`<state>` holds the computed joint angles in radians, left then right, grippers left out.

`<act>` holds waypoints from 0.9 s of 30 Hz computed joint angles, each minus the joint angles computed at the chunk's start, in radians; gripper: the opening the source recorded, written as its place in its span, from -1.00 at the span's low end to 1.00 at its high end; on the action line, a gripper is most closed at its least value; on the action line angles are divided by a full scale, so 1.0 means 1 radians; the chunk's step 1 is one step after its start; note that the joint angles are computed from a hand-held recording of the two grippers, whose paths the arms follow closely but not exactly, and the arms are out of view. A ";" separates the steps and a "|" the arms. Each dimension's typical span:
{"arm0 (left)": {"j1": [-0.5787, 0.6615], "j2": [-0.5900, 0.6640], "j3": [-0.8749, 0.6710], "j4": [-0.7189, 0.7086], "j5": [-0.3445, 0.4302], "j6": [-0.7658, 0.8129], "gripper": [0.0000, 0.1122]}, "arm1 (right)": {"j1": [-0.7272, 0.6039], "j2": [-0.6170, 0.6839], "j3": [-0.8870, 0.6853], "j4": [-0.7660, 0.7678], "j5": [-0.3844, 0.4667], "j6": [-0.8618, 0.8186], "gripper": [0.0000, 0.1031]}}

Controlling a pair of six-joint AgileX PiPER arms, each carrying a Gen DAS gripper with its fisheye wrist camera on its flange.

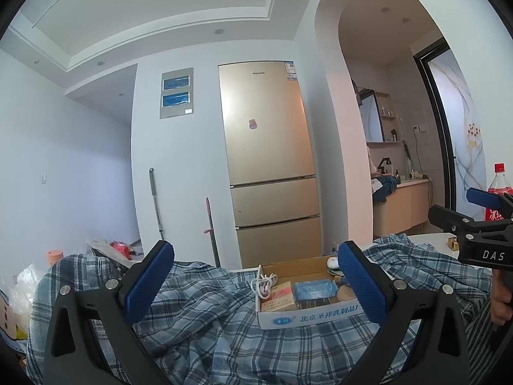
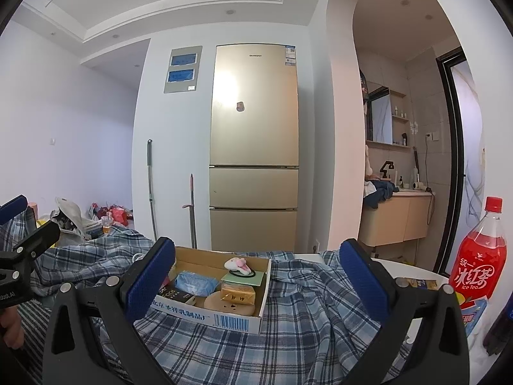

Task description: Organize soft objects

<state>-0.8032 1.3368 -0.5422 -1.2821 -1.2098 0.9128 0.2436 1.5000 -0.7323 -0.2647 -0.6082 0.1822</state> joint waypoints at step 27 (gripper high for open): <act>0.045 -0.016 0.014 0.030 0.053 0.008 0.84 | -0.001 -0.001 -0.004 -0.027 0.005 0.012 0.99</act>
<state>-0.7578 1.3203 -0.5285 -1.2522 -1.1572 0.9206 0.2429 1.4990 -0.7364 -0.2916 -0.6028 0.1938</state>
